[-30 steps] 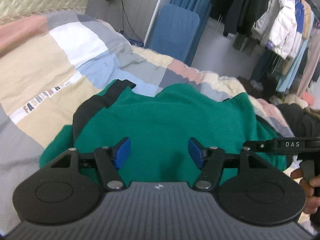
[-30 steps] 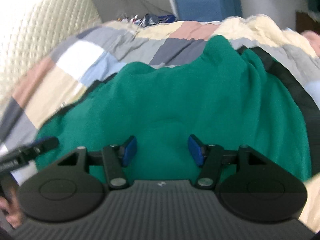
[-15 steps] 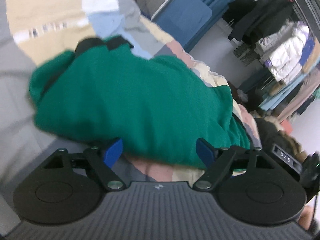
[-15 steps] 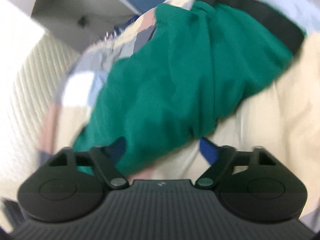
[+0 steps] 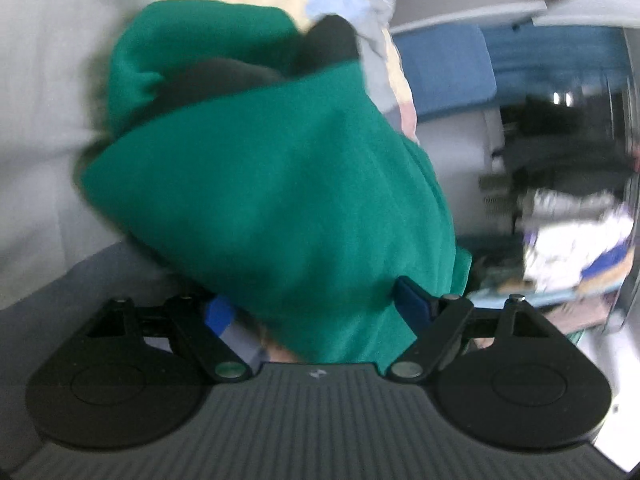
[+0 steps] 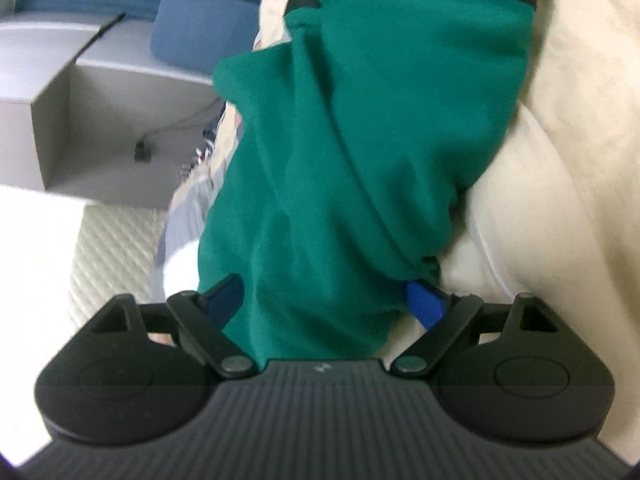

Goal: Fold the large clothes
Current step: 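Grasp the hoodie edge with both grippers and lift it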

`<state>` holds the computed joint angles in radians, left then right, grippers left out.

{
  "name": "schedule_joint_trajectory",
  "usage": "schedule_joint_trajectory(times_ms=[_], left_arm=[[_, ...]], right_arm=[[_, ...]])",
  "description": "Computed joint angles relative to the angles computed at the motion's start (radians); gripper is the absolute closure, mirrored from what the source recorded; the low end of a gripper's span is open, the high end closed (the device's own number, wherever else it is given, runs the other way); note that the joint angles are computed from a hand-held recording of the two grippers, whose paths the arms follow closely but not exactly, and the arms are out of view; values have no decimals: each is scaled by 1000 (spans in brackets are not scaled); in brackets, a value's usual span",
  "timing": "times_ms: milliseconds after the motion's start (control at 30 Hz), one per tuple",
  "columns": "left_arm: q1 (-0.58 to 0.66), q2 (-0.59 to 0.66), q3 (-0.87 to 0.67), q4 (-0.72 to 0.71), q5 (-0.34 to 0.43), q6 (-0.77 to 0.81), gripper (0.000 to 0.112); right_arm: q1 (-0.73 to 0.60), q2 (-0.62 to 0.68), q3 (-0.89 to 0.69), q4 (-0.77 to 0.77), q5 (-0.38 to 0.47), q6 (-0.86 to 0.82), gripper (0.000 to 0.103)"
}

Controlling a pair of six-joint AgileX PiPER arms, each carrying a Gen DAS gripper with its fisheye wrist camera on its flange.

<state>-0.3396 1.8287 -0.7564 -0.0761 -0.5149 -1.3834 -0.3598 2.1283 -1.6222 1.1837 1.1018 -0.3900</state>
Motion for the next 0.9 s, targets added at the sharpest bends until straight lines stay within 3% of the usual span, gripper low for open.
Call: schedule_joint_trajectory(times_ms=[200,333,500,600,733,800,867,900], left_arm=[[-25,36,-25,-99,-32,69,27],[-41,37,7,-130,-94,44,28],[-47,46,46,-140,-159,20,28],[-59,51,24,-196,-142,96,28],[-43,61,13,-194,-132,135,37],[-47,57,10,-226,-121,189,45],[-56,44,7,-273,-118,266,62],[-67,38,8,-302,-121,312,66]], right_arm=[[-32,-29,32,-7,-9,50,15],[-62,-52,56,21,-30,79,15],[-54,-116,83,-24,-169,83,13],[-53,-12,-25,-43,-73,163,15],[2,47,-129,-95,-83,134,12],[24,69,-182,-140,-81,125,19],[37,64,-190,-179,-99,109,46],[30,62,-194,-188,-91,93,52]])
